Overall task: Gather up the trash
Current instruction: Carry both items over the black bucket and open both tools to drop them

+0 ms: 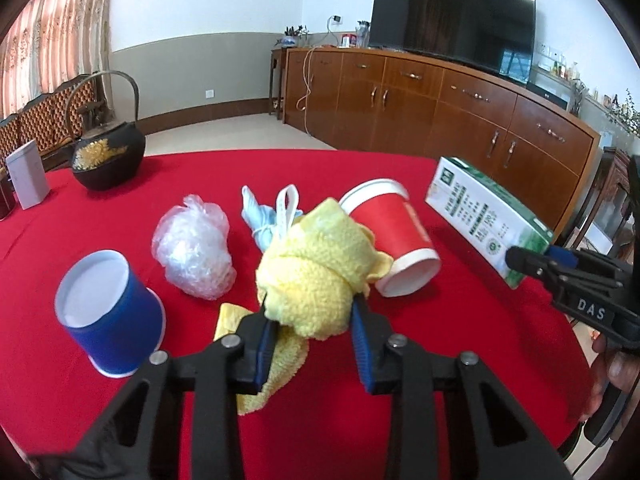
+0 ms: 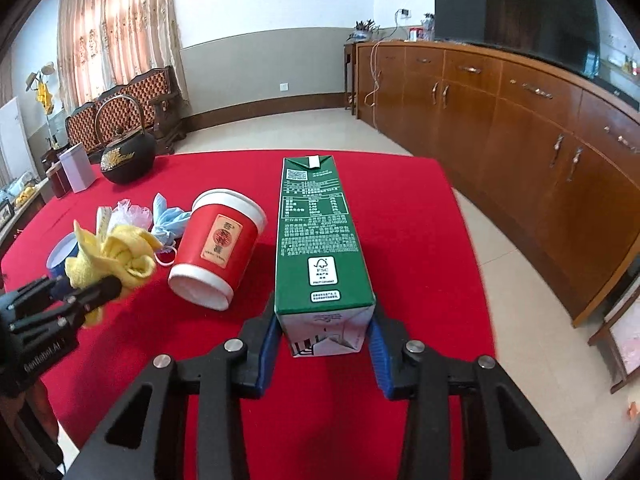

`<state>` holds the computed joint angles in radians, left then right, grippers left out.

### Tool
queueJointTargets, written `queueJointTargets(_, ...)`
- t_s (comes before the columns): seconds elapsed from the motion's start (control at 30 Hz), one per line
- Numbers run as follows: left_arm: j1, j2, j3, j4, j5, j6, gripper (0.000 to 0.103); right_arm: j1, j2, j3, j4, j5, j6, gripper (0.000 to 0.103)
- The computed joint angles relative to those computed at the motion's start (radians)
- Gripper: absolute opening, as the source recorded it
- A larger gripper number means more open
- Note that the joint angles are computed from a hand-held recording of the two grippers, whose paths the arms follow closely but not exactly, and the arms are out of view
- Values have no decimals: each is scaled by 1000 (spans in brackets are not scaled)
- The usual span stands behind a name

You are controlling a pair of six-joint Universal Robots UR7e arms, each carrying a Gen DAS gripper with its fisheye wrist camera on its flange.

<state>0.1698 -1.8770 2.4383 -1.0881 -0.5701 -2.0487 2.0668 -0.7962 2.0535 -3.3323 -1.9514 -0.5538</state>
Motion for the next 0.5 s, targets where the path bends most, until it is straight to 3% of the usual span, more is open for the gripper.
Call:
queueJointTargets(0.33, -127, 29, -10, 69, -92, -110, 35, -12, -162, 150, -36, -9, 12, 41)
queueJointTargets(0.5, -183, 59, -11, 42, -134, -115, 35, -21, -265, 238, -48, -21, 23, 41)
